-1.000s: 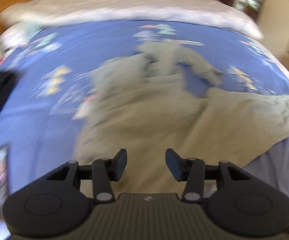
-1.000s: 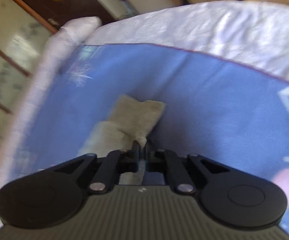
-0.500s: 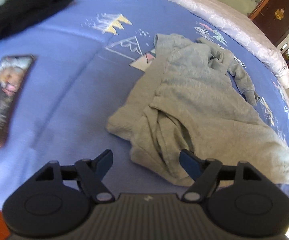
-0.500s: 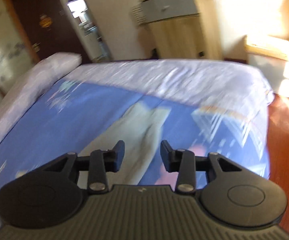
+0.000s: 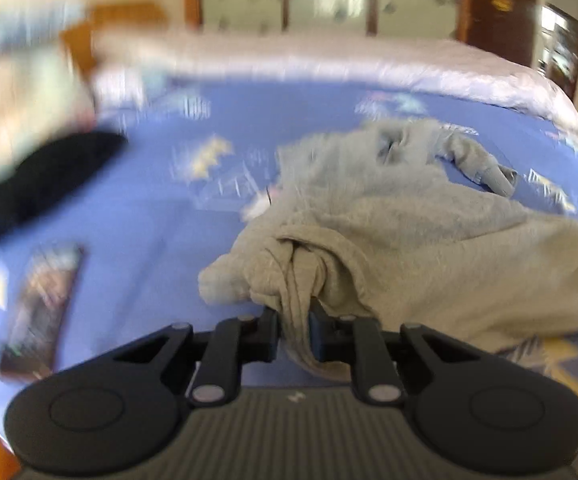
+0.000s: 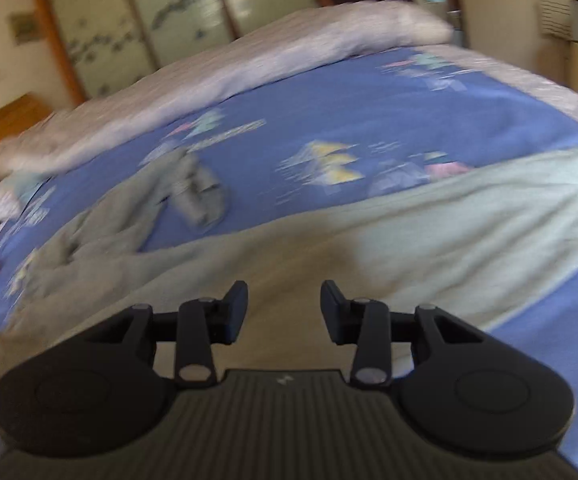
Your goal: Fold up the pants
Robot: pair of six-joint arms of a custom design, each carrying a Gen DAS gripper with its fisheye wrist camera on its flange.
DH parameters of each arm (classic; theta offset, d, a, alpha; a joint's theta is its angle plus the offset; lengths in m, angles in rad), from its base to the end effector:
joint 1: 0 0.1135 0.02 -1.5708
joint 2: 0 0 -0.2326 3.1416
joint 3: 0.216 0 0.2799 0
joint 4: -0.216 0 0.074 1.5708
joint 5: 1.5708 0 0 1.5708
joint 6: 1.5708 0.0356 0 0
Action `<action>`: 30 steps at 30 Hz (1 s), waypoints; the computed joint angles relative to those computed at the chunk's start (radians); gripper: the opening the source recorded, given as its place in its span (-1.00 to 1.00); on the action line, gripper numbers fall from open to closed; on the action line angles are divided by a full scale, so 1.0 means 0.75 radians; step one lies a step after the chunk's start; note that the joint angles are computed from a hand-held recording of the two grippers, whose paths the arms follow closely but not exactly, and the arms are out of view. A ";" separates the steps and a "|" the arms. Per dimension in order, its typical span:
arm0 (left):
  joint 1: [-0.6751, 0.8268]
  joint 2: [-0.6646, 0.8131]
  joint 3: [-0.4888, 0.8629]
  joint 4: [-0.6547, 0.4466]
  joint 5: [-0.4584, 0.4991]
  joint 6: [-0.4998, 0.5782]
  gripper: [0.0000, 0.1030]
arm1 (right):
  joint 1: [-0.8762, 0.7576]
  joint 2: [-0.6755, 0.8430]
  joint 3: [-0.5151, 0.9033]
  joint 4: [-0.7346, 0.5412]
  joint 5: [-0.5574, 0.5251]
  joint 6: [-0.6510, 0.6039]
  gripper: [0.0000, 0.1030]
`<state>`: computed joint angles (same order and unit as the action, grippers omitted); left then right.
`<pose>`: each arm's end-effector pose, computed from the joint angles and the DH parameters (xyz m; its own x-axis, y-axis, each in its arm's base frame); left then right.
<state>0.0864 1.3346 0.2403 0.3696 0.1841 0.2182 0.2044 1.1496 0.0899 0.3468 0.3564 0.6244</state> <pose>0.2256 0.0130 0.0520 -0.6336 0.1587 -0.7572 0.1935 0.9801 0.0436 0.1907 0.0268 0.0464 -0.4797 0.4601 -0.7471 0.4297 0.8656 0.2571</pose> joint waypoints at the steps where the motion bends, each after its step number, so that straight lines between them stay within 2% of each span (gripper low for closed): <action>1: -0.002 -0.010 -0.026 0.023 -0.017 0.013 -0.58 | 0.032 0.105 0.051 0.033 -0.008 -0.004 -0.16; 3: 0.012 0.074 0.025 -0.031 -0.026 0.025 -0.42 | 0.002 0.270 0.109 0.096 -0.068 -0.038 -0.14; 5: 0.066 0.169 0.107 -0.137 0.034 0.044 -0.34 | -0.054 0.427 0.174 0.105 -0.158 -0.033 -0.12; 7: 0.130 0.133 0.130 -0.231 0.108 0.059 -0.10 | -0.024 0.489 0.146 0.216 -0.126 -0.010 -0.12; 8: 0.170 0.097 0.140 -0.285 0.155 0.067 0.04 | -0.018 0.481 0.141 0.214 -0.123 -0.021 -0.12; 13: 0.448 0.038 0.268 -0.498 0.432 0.036 0.06 | -0.025 0.463 0.125 0.221 -0.145 -0.071 -0.12; 15: 0.513 0.067 0.344 -0.537 0.478 -0.021 0.06 | -0.016 0.492 0.136 0.232 -0.145 -0.066 -0.12; 17: 0.533 0.117 0.421 -0.550 0.497 -0.065 0.06 | -0.036 0.429 0.105 0.226 -0.176 -0.074 -0.12; 18: 0.525 0.136 0.443 -0.541 0.493 -0.080 0.06 | -0.048 0.443 0.095 0.289 -0.194 -0.083 -0.13; 20: 0.477 0.184 0.485 -0.518 0.454 -0.104 0.06 | -0.075 0.387 0.083 0.311 -0.204 -0.133 -0.13; 22: 0.403 0.253 0.539 -0.500 0.412 -0.120 0.06 | -0.118 0.370 0.136 0.268 -0.214 -0.196 -0.13; 26: 0.246 0.408 0.693 -0.429 0.316 -0.153 0.06 | -0.259 0.513 0.355 0.220 -0.315 -0.295 -0.13; 30: 0.092 0.704 1.051 -0.403 0.181 -0.137 0.17 | -0.334 0.785 0.691 0.142 -0.404 -0.395 -0.12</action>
